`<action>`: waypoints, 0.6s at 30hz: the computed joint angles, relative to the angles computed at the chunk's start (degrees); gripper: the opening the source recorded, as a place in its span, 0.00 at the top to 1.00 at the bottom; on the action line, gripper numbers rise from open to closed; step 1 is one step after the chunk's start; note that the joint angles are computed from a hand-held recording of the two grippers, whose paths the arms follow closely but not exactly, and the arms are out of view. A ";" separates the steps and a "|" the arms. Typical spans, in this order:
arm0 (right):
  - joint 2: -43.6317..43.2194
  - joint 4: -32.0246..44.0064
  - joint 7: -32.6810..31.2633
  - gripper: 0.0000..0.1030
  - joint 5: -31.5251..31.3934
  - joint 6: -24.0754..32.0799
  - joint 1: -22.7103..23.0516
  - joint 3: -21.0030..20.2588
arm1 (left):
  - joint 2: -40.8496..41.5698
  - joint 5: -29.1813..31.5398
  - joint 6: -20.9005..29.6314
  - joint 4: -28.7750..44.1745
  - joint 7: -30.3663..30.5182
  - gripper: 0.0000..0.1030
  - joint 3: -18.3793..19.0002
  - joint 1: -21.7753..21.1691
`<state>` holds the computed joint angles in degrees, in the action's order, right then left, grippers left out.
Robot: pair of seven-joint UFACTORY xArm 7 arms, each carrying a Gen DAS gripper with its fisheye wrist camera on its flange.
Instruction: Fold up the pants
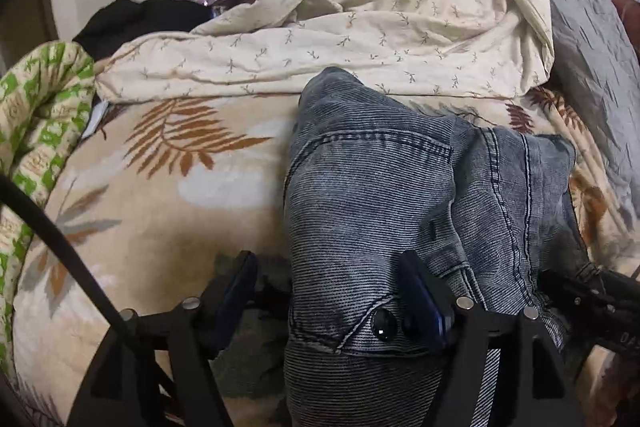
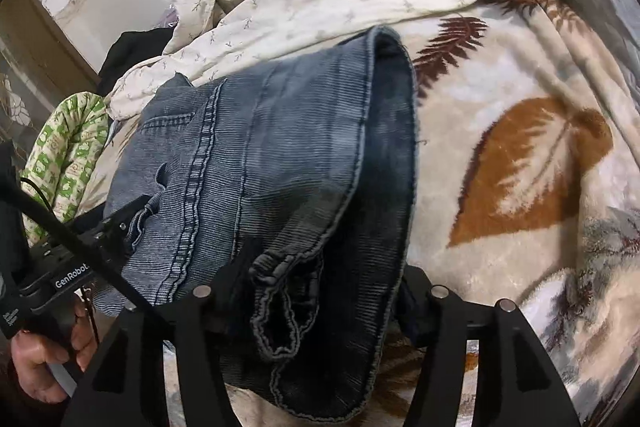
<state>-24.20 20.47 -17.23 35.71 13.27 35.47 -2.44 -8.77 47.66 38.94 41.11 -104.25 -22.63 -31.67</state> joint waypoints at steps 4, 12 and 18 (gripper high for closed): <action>-4.10 -1.91 3.53 0.41 -5.99 -0.71 -3.68 4.42 | -0.84 -1.57 3.27 1.06 1.39 0.26 -0.82 -0.71; -19.86 -9.69 10.28 0.40 -12.90 -7.23 -4.58 6.98 | -5.21 -1.32 20.37 5.18 1.06 0.22 -6.93 -4.77; -33.82 -15.25 18.55 0.39 -16.90 -7.34 -8.13 13.64 | -5.76 0.31 34.01 10.12 0.19 0.08 -11.89 -8.35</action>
<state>-58.03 5.22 1.32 18.81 5.93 27.34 11.20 -14.52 47.97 72.96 51.23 -104.06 -34.52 -40.02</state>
